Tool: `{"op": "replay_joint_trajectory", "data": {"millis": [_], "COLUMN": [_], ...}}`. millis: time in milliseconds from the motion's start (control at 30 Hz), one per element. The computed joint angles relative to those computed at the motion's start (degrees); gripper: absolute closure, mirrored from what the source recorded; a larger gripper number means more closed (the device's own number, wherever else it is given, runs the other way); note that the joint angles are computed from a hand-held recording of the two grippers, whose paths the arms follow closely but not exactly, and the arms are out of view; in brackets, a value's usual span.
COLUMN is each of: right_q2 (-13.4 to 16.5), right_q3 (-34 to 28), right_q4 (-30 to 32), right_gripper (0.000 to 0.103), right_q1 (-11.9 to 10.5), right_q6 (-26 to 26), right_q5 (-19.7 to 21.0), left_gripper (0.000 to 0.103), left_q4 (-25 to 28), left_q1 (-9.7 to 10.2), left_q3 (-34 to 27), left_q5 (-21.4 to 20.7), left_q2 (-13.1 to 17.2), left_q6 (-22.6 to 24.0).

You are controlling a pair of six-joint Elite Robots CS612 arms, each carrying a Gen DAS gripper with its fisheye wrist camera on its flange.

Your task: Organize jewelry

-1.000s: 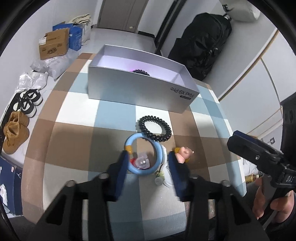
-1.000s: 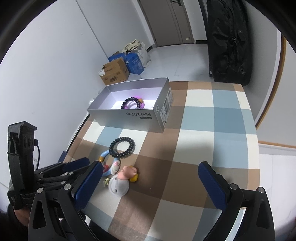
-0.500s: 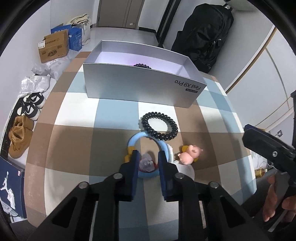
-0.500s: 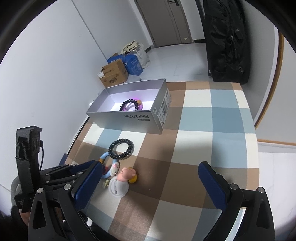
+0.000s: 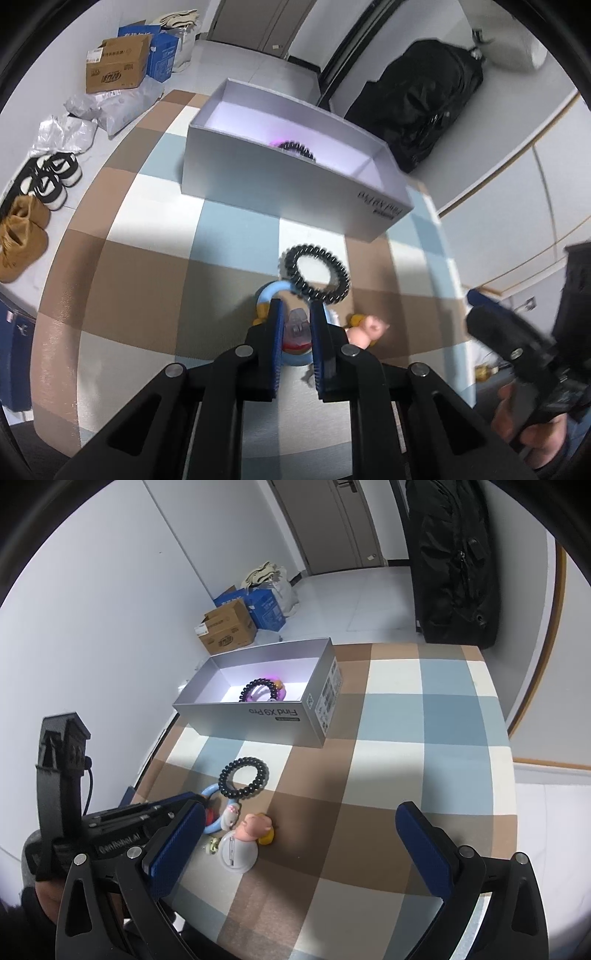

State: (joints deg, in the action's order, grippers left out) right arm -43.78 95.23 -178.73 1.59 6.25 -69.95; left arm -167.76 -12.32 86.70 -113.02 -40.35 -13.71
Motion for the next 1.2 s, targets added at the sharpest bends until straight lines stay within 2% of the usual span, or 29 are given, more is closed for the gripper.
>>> {"op": "replay_joint_trajectory", "data": {"millis": [200,433,667,833,900,933,1000,1200], "right_q2": [0.11,0.16,0.05,-0.01,0.09,0.18,0.37,1.19], "right_q3": [-0.18,0.11,0.43,0.09,-0.3,-0.54,-0.97,-2.09], "right_q4": [0.68,1.66,2.61,5.5,6.9,7.54,8.52,8.76], "right_gripper": [0.0,0.0,0.0,0.016,0.024,0.026,0.04,0.052], "right_q1": [0.1,0.31,1.15,2.27,2.86,3.23,3.93,6.17], "right_q6": [-0.54,-1.69,-6.34,-11.41,-13.3,-14.35,-16.27,-21.81], "right_q5": [0.07,2.47,6.81,8.35,7.68,6.88,5.28,-1.79], "left_gripper": [0.094,0.094,0.094,0.094,0.094,0.094,0.094,0.094], "left_q4": [-2.52,-5.39,-8.16,-8.89,-8.54,-8.51,-8.87,-9.38], "left_q1": [0.75,2.15,2.58,2.86,3.05,3.12,3.35,3.97], "left_q3": [-0.34,-1.66,-1.82,-1.19,-1.11,-1.07,-0.98,-0.68], "left_q5": [-3.98,-11.88,-13.65,-14.2,-14.01,-13.94,-14.14,-15.09], "left_q2": [0.46,1.88,1.8,1.26,1.09,1.04,1.05,1.06], "left_q6": [-4.55,-10.68,-12.72,-12.56,-12.0,-11.82,-12.29,-13.19]}}
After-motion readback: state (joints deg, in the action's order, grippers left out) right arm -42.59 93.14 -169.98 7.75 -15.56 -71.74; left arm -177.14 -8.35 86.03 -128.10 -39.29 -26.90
